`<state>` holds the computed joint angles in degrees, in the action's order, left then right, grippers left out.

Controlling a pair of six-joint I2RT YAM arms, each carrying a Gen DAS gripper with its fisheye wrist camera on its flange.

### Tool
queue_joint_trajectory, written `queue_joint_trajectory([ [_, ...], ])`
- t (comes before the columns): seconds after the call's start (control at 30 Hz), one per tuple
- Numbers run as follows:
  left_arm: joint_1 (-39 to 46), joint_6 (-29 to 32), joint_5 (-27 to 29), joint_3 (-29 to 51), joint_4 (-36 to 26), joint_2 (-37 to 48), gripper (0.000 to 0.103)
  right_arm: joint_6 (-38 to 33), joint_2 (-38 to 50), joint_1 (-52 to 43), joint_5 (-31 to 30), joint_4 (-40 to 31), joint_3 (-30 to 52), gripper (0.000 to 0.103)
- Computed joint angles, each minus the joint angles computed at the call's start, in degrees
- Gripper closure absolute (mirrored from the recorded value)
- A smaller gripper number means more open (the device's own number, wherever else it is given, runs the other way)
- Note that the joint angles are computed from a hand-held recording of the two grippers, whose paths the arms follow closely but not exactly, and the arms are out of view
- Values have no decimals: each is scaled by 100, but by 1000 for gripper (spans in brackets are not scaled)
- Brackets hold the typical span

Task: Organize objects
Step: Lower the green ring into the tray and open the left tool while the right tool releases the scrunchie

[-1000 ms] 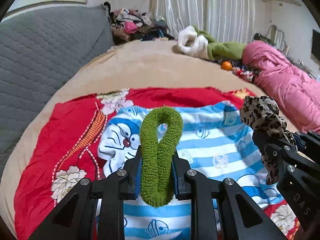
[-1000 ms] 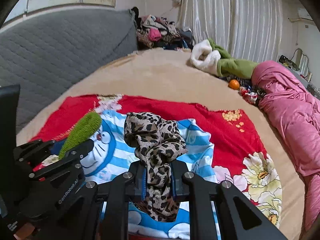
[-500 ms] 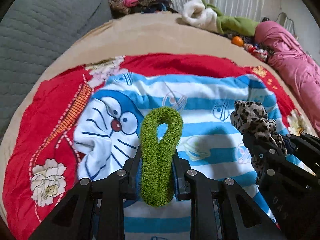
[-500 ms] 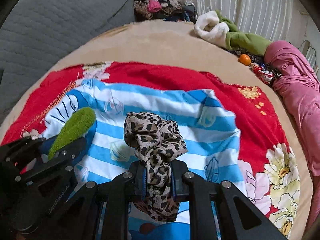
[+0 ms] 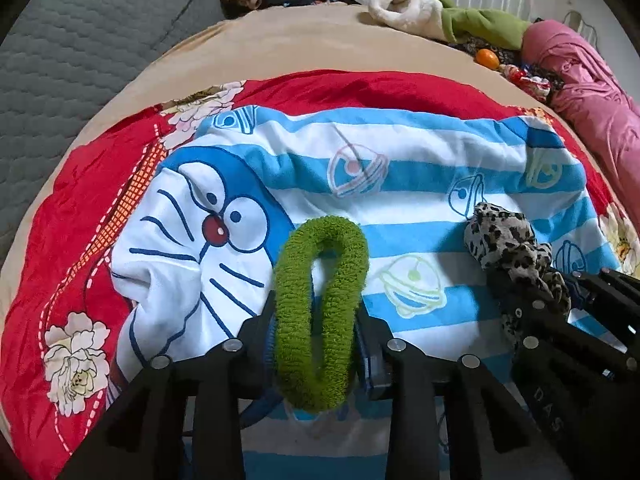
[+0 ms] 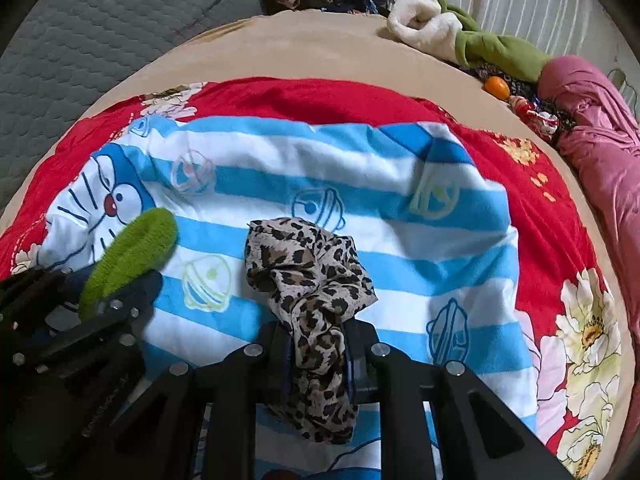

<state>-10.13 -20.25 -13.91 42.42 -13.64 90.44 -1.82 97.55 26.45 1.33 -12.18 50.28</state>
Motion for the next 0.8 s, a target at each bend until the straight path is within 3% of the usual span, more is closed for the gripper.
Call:
queue_joint_trajectory([
  [0.27,150,-95,-12,127,-237,68,43,-6,-29,34,72,55,-48,81],
  [0.37,206,-56,80,77,-257,4,40,37,-138,15,112,60,-91,72],
  [0.43,211,-41,81,57,-326,-57,35,55,-203,-21,85,8,-91,56],
  [0.53,236,-85,106,-38,-369,-252,32,68,-274,-6,177,-140,-61,43],
  [0.8,399,-37,510,-100,-661,-683,27,66,-637,10,204,-274,-178,35],
])
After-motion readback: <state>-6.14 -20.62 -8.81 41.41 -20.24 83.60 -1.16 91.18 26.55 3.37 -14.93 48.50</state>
